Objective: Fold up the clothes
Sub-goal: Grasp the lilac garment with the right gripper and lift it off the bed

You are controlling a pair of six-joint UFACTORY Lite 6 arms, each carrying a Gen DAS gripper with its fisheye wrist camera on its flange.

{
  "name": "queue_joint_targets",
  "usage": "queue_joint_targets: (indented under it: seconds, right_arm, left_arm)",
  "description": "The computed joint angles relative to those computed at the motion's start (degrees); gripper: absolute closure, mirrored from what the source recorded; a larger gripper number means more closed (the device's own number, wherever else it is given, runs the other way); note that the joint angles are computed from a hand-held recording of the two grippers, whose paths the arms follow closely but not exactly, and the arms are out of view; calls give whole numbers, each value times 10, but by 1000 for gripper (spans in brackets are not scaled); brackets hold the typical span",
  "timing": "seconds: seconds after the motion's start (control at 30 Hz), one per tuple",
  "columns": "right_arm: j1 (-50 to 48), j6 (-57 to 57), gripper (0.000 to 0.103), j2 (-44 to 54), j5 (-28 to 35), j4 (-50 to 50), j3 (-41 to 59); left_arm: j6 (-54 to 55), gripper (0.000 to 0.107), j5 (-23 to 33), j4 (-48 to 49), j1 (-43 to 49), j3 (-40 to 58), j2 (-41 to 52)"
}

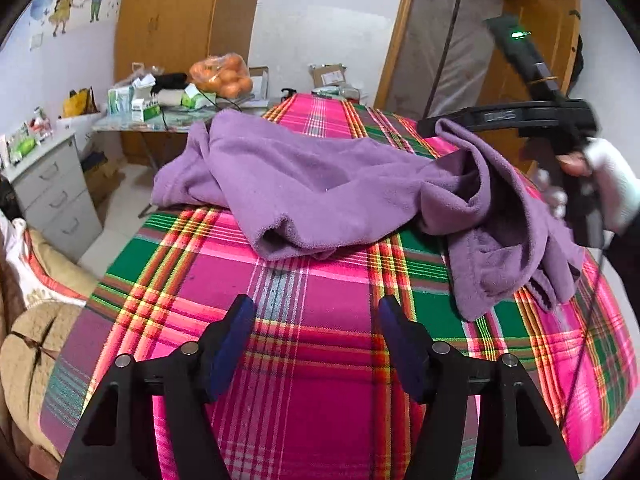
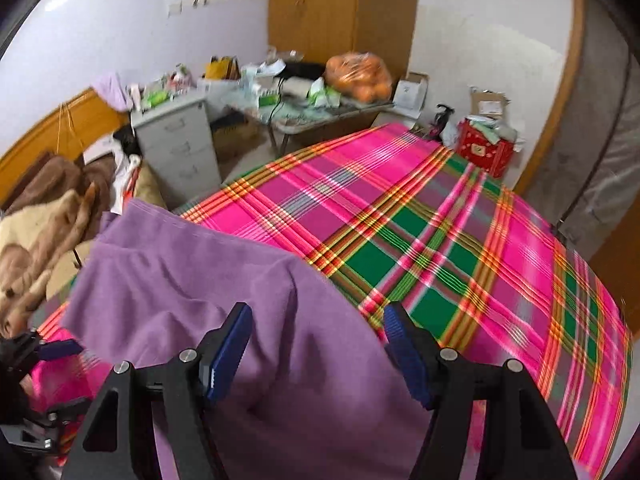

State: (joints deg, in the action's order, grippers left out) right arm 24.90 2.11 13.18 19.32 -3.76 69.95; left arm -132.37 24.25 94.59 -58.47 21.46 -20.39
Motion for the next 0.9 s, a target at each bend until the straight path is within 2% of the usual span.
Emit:
queue_joint_targets:
  seconds: [0.07,0.1,0.2,0.27,0.3,0.33,0.4,0.47,0.6,0.77,0.83,0.9]
  right_arm:
    - [-12,-108,34,63,19,97,57]
    - [-15,-131,34,99,33,116,90]
    - [-15,-158,34,189,80,135,177]
    - [-7,-125,35,224,97,99,211]
    - [-5,-119,46,228,95,93,216]
    - [-3,-112,51,232,93,88,221]
    - [1,-92,90,235,85,68,225]
    - [8,-46,91,235,74,25,223]
    - [-21,192,91,181,25,-160,183]
    - [-124,475,89,95,56,-363,152]
    - [-176,489,83,68,48,-341,114]
    - [-219,408,82,16,-2,-242,42]
  left_arm:
    - [15,40,10,-11,-10,10,15]
    - [20,41,10,-11,-12,13,20]
    - [26,41,6,-7,-10,18,26]
    - [15,42,0,4,-5,16,23]
    - [9,42,-2,10,-2,15,22]
    - [3,43,-4,15,0,14,21]
    - [-5,43,-5,22,2,12,19]
    - [-8,44,-6,26,4,11,19]
    - [-8,44,-4,25,2,12,21]
    - [-11,44,-7,32,7,10,19]
    - [-11,44,-9,34,8,9,18]
    - [-18,44,-9,40,6,5,14]
